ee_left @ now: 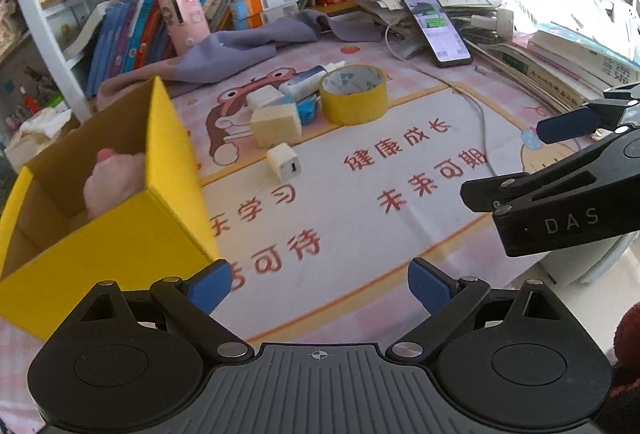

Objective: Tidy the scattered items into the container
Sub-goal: 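Move the left tool toward the small white charger plug, then close the left tool on the white charger plug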

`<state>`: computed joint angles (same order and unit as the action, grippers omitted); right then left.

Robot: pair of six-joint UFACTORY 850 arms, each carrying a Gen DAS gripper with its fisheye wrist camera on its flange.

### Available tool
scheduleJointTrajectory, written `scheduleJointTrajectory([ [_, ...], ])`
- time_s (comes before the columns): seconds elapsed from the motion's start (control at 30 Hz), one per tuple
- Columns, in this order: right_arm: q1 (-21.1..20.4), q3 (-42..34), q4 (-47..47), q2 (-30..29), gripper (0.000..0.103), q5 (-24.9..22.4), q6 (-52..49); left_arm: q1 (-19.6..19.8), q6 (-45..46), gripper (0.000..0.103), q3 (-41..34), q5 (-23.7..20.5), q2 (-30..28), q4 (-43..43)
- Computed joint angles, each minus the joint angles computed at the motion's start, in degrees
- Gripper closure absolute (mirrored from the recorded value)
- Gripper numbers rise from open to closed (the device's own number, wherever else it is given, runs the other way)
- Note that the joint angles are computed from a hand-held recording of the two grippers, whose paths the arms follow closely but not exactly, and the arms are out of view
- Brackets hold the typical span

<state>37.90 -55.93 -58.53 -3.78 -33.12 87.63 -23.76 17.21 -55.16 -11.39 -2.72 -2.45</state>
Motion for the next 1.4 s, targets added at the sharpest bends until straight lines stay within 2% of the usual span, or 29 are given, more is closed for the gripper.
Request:
scheduleJointTrajectory([
  [0.17, -4.36, -1.06, 1.07, -0.77, 0.012, 3.22, -4.02, -1.65, -7.67, 0.006, -3.91, -0.61, -3.52, 6.78],
  [0.43, -11.2, -3.48, 3.34, -2.27, 0.012, 9.93, -14.34, -3.94, -32.26, 0.006, -10.63, -2.5, -8.76, 26.37],
  [0.63, -15.66, -6.18, 8.72, -4.67, 0.012, 15.48, -24.17, -5.35, -45.56, 0.006, -15.37, -5.63, -12.57, 37.61],
  [0.77, -18.21, -7.79, 16.7, -6.47, 0.012, 18.56, -33.89, -5.85, -49.79, 0.006, -18.53, -8.51, -15.08, 40.92],
  [0.97, -21.33, -10.71, 34.48, -9.48, 0.011, 20.7, -52.26, -6.02, -51.47, 0.007, -22.77, -11.9, -18.2, 42.0],
  [1.23, -23.44, -14.68, 58.97, -13.91, 0.011, 21.81, -79.55, -6.55, -57.88, 0.008, -26.63, -15.24, -21.91, 48.17],
  [1.4, -24.16, -17.02, 67.66, -16.49, 0.008, 21.11, -88.94, -6.33, -59.6, 0.01, -29.13, -17.02, -24.21, 47.62],
])
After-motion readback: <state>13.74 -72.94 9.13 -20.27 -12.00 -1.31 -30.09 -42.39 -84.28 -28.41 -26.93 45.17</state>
